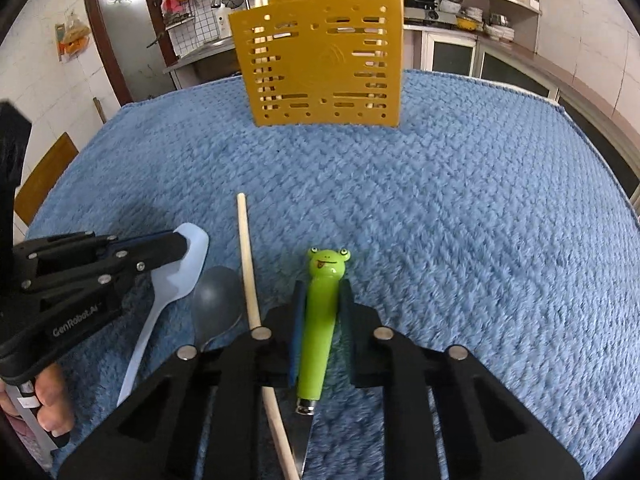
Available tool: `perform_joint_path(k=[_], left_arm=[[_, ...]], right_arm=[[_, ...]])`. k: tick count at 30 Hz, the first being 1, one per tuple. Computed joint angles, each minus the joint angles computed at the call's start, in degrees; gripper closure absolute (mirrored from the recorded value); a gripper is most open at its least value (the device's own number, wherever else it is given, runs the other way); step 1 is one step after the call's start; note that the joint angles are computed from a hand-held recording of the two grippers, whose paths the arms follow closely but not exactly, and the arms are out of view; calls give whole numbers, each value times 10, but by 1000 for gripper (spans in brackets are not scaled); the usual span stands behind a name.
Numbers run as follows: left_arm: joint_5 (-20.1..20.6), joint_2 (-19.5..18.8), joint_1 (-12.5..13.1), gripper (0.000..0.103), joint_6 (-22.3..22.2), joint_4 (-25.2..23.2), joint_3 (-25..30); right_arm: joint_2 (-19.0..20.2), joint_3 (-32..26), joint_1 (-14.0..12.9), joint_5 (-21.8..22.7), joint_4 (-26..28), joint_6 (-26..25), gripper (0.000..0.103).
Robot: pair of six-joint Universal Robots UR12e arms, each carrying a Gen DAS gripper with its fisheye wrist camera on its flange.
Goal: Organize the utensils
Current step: 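Grasp the white spoon with the left tool while the right tool grasps the green frog fork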
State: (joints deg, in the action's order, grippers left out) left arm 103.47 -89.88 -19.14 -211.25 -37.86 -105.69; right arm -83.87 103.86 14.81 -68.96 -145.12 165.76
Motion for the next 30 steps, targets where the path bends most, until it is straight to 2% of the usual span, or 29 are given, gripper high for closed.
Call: perform_joint_path(k=[7, 13, 19, 30], left_arm=[[7, 6, 2, 102, -3, 3, -4], [25, 11, 2, 102, -11, -1, -4], [61, 17, -2, 102, -16, -4, 2], [154, 21, -15, 102, -11, 4, 18]], right_arm=[[4, -12, -10, 16, 17, 15, 86], [4, -15, -18, 30, 2, 26, 86], [2, -17, -24, 44, -26, 30, 86], [-4, -15, -36, 60, -89, 41, 87]])
